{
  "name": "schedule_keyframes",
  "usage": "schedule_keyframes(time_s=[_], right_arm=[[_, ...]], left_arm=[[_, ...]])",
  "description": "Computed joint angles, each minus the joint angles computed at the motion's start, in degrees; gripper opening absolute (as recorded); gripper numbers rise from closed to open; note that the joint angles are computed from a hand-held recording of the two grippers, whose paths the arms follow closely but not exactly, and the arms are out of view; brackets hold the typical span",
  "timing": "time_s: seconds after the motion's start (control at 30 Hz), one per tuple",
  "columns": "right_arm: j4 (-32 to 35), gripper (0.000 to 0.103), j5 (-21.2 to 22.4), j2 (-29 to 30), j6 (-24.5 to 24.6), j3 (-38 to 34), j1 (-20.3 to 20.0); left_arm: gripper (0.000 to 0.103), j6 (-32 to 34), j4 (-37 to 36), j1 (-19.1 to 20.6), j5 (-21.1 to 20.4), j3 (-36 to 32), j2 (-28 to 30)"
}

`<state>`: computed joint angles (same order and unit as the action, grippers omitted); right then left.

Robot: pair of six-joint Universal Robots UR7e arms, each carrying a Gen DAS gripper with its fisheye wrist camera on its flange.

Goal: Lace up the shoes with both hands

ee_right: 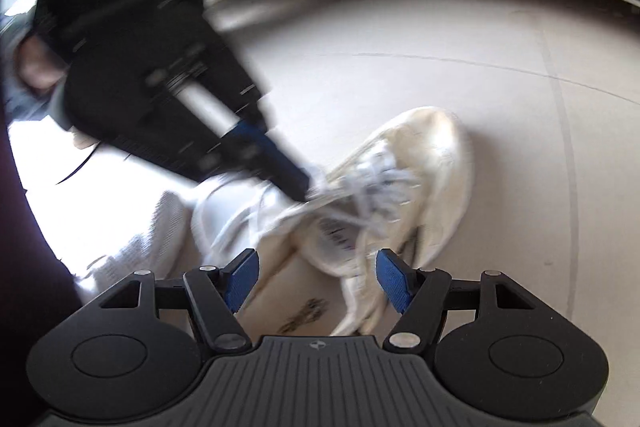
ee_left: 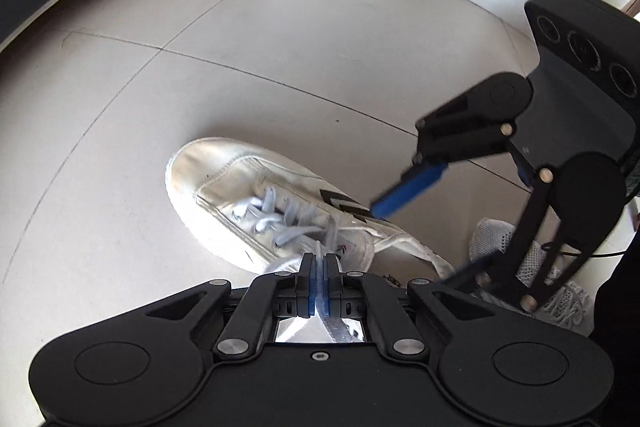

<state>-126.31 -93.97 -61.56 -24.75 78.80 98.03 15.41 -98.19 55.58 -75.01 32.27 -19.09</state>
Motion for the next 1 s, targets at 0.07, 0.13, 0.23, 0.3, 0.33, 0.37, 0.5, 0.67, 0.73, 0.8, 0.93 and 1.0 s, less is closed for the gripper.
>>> schedule_keyframes(time_s=[0.07,0.13,0.23,0.3,0.33,0.37,0.5,0.67,0.73,0.8,0.93,1.0], right_arm=[[-0.2,0.047,-2.2,0.4,-0.5,-0.2,0.4],[-2.5,0.044,-4.4,0.5,-1.8,0.8,0.9],[-6.2,0.022,-5.5,0.4,-3.1,2.5,1.1],[-8.1,0.017,-8.1,0.8,-5.7,3.2,1.5],[-7.5,0.013,-8.5,1.0,-6.8,3.2,1.6],[-8.0,0.013,-8.7,0.9,-6.7,3.6,1.7],[-8.5,0.015,-10.2,0.9,-6.5,3.6,1.7],[-9.1,0.032,-11.8,1.1,-6.3,3.2,1.4],[-9.6,0.033,-12.3,1.0,-6.6,3.4,1.3],[-9.6,0.035,-12.8,1.0,-6.9,3.2,1.2],[-9.1,0.039,-14.2,1.2,-6.6,2.5,1.2],[-8.3,0.041,-14.0,0.8,-6.9,2.3,1.3]], left_arm=[[0.001,-0.9,-2.7,0.1,-0.5,3.5,-1.9],[0.001,-1.7,-5.0,0.4,-1.5,6.8,-4.0],[0.001,-2.5,-6.6,0.8,-4.2,9.5,-6.1],[0.001,-1.5,-7.7,0.4,-4.1,11.3,-7.0],[0.001,-0.8,-7.8,0.2,-3.9,11.9,-7.0],[0.001,-0.4,-8.1,0.1,-3.9,12.5,-7.0],[0.001,0.7,-11.0,-0.1,-3.4,15.3,-7.5],[0.001,2.1,-17.1,-0.2,-3.0,19.6,-8.7],[0.001,2.2,-19.7,-0.1,-3.0,21.1,-9.0],[0.001,2.0,-21.3,0.0,-3.3,22.1,-9.1],[0.001,3.5,-25.2,0.0,-4.2,24.6,-9.5],[0.001,3.6,-26.9,0.0,-4.6,25.4,-9.7]])
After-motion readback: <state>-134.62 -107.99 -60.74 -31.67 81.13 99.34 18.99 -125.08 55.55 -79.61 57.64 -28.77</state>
